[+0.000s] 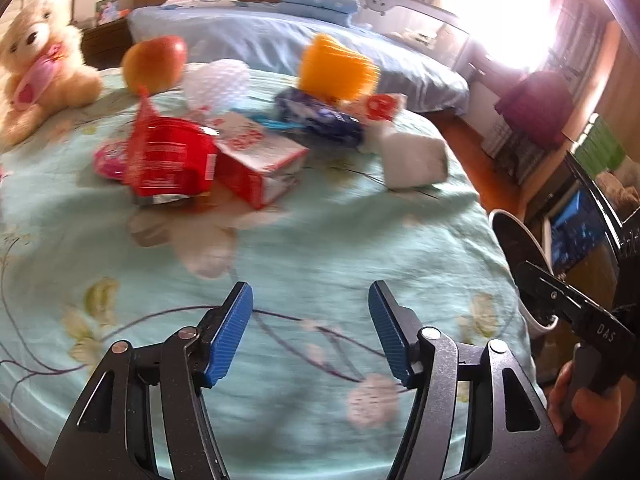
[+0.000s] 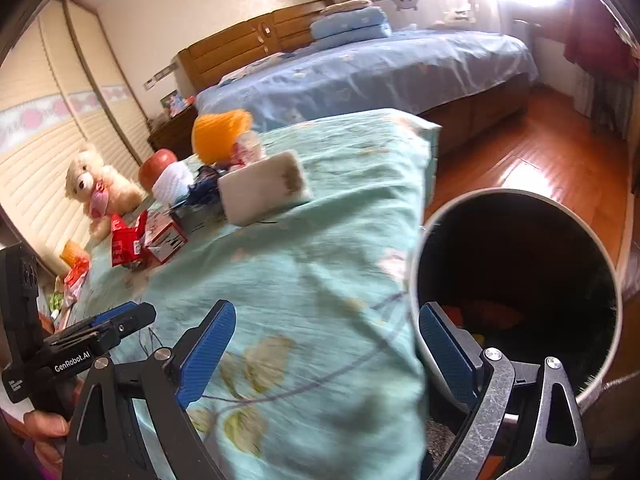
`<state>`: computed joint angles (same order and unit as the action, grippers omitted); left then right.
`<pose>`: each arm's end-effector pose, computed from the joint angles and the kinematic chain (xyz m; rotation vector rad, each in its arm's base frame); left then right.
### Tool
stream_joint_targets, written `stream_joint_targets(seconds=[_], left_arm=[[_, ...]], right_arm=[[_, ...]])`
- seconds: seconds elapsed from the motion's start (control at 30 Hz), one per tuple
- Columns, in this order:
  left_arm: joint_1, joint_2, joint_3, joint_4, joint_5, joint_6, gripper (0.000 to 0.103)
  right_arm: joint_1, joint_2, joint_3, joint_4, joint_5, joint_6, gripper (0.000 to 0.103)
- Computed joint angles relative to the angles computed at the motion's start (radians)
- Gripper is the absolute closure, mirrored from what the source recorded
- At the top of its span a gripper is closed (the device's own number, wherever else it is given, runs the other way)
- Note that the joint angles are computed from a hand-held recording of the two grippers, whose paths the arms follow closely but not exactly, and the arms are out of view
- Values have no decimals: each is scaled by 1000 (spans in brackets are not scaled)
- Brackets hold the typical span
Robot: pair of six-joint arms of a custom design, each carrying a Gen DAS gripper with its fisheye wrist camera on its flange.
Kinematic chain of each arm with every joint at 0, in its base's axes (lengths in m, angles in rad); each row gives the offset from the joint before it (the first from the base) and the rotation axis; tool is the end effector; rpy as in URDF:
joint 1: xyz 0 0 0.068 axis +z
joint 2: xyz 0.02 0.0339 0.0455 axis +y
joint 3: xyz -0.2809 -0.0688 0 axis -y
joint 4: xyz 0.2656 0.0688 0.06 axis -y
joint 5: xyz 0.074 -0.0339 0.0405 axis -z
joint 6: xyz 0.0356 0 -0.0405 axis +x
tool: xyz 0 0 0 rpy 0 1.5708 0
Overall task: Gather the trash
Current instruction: 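Grasp the white sponge with the right tool while the left tool grasps the red wrapper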
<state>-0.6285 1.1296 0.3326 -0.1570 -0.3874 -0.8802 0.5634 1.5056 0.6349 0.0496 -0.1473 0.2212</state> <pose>0.1620 -0.1011 0.1322 -0.4558 2.3922 -0.1828 0.2450 0.1610 0.1494 -0.4872 2.4019 0.5355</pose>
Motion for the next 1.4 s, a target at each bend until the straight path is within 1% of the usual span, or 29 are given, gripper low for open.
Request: stream_joint_targets(seconds=[0.13,0.3,0.47,0.57,0.63,0.77,0.9,1.07,1.1,1.13,1.17,1.2,1.23,1.27,1.33,1.4], left_arm=[[42,-50,-26,-24,-5,-1,37],[134,-110,-53,-43,15,32,35],[275,-150,-72,-41,65,110,32],[367,-163,-70,-33,101,167,29],[419,-155,-61,-22,122,203,26],[497,-104,-35,23,161,272,24],[539,-33,-21,81,205,308,24],[534,25,-13,122,189,314,25],[532,26,-16,128,185,312,31],[533,25,-19,134,193,313,40],[538,24,-22,138,207,317,46],[538,24,-23,138,214,315,57],[538,23,-24,136,216,313,65],[537,17,-29,137,224,311,68],[528,3,-38,133,228,303,80],[507,-23,-50,120,218,290,83]], right_arm=[[35,49,46,-2,11,-4,6],[70,115,121,-11,22,-11,4],[93,195,214,-32,29,-32,4],[104,248,278,-56,43,-47,4],[107,285,321,-70,50,-56,4],[108,353,404,-99,64,-70,4],[103,417,479,-131,71,-81,4],[93,447,512,-142,63,-71,5],[91,445,507,-136,60,-70,6],[91,443,503,-132,59,-69,7],[91,442,501,-129,61,-69,13],[89,439,495,-123,51,-70,23],[88,437,492,-120,41,-71,24],[92,431,486,-117,49,-70,24],[102,413,465,-106,66,-71,26],[105,391,438,-94,69,-62,26]])
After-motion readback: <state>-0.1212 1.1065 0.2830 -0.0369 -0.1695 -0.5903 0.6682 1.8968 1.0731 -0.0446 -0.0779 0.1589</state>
